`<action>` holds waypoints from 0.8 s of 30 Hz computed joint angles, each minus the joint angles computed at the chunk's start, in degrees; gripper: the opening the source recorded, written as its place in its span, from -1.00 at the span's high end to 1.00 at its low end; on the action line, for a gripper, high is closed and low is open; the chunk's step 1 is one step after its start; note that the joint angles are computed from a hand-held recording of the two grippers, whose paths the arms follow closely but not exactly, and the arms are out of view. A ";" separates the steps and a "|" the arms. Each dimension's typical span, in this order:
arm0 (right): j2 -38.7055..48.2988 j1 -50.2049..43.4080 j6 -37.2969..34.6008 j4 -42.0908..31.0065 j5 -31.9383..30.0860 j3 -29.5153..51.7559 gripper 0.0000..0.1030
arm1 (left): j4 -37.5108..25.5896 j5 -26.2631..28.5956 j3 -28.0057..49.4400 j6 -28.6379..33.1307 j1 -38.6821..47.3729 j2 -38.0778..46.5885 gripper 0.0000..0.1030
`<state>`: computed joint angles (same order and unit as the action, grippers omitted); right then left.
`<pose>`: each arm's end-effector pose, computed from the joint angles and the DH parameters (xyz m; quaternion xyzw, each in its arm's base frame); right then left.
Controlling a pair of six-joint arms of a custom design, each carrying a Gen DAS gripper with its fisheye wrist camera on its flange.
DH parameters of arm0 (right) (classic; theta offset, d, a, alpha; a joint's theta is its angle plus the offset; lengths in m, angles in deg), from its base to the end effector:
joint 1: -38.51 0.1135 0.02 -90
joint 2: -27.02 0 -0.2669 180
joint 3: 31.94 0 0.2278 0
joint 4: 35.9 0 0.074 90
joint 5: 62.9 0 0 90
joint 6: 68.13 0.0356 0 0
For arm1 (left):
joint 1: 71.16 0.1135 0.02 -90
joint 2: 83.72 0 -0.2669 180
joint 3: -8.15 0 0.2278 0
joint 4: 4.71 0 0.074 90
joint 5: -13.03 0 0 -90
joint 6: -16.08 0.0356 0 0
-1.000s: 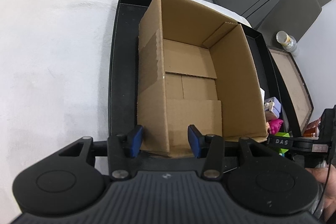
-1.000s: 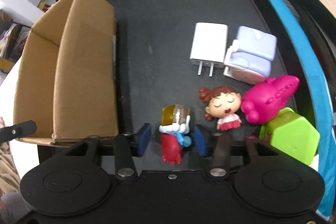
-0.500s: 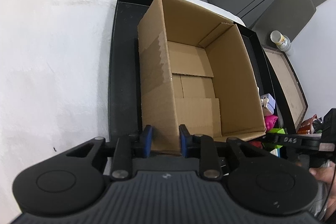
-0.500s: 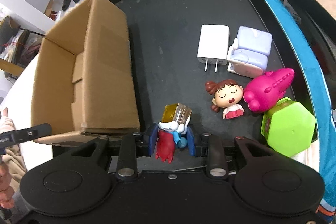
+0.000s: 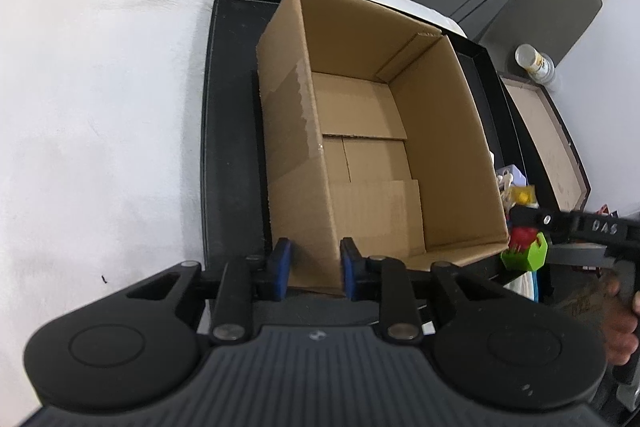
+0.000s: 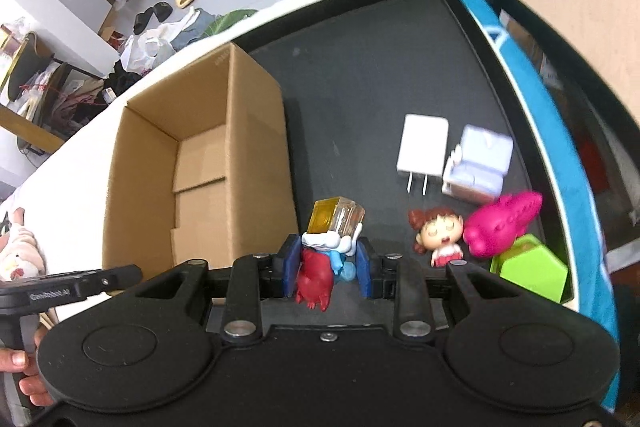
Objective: Organize rigid objects
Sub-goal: 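Grasp the red-and-blue figurine with yellow cube using the right tool, lift it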
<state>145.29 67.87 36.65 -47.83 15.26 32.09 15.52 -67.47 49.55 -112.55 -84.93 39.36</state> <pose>0.2784 0.1650 0.0641 -0.1446 0.9627 0.1707 0.1524 0.2422 -0.0654 0.0159 -0.1879 0.9476 -0.1805 0.1851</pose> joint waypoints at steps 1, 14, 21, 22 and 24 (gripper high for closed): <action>-0.09 0.59 0.11 -1.07 0.72 1.03 0.43 | -0.10 0.10 0.15 0.13 0.04 0.14 0.51; -1.45 3.82 -1.46 -7.75 8.06 6.69 0.43 | 3.97 -0.09 -1.03 -0.66 -0.22 1.69 0.50; -0.54 6.31 -1.57 -10.37 11.39 10.42 0.43 | 8.16 -0.35 -2.79 -1.95 -0.21 2.57 0.50; -0.50 6.78 -1.57 -10.82 11.96 10.97 0.43 | 9.02 -0.32 -3.11 -2.34 -0.16 2.84 0.50; -0.35 7.59 -1.47 -11.54 12.99 12.13 0.43 | 10.40 -0.44 -3.70 -2.62 -0.21 3.15 0.50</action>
<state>144.94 75.46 35.19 -59.37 28.25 44.22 25.92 -67.92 45.85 -115.18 -85.14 42.51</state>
